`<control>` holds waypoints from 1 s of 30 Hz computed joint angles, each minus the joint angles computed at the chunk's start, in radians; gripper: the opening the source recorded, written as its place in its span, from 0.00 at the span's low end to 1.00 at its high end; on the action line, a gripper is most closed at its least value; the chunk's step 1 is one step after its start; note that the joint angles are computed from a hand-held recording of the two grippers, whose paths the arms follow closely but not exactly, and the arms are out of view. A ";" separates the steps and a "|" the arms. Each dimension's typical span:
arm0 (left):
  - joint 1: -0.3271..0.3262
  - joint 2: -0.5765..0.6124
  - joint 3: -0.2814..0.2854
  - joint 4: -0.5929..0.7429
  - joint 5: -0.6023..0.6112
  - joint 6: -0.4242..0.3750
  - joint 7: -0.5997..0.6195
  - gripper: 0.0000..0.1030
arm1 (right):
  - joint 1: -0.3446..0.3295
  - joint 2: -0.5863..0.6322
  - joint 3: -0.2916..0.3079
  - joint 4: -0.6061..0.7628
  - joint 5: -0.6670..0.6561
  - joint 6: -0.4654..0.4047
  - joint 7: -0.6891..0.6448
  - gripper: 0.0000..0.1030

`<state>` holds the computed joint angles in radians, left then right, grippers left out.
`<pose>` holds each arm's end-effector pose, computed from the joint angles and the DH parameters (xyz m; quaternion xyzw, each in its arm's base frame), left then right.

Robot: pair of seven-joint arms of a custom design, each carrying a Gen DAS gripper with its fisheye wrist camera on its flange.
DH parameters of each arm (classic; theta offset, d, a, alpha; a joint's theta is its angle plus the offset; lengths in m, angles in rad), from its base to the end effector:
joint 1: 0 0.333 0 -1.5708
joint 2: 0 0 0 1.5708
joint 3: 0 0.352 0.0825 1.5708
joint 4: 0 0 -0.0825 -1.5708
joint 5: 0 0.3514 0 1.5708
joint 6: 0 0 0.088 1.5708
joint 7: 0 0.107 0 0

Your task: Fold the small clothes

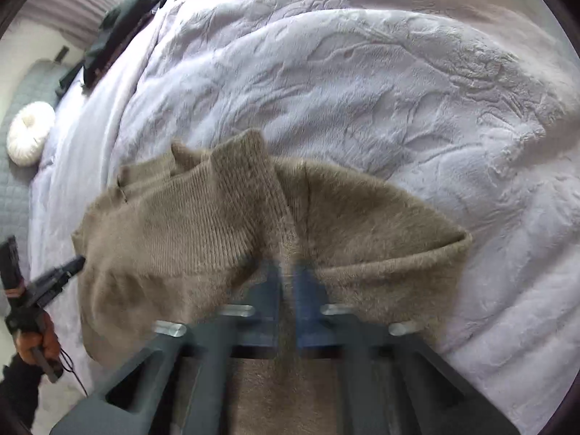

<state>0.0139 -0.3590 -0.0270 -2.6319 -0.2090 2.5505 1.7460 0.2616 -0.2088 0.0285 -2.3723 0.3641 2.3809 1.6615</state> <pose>0.3889 -0.0027 0.4486 -0.6881 0.7094 -0.1387 0.0632 0.4345 0.1341 0.4816 -0.6830 0.7097 0.0521 0.1645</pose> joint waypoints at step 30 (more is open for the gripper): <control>0.021 -0.227 -0.050 -0.176 0.166 -0.082 -0.087 0.16 | 0.070 -0.376 -0.007 -0.354 0.083 -0.015 0.212 0.15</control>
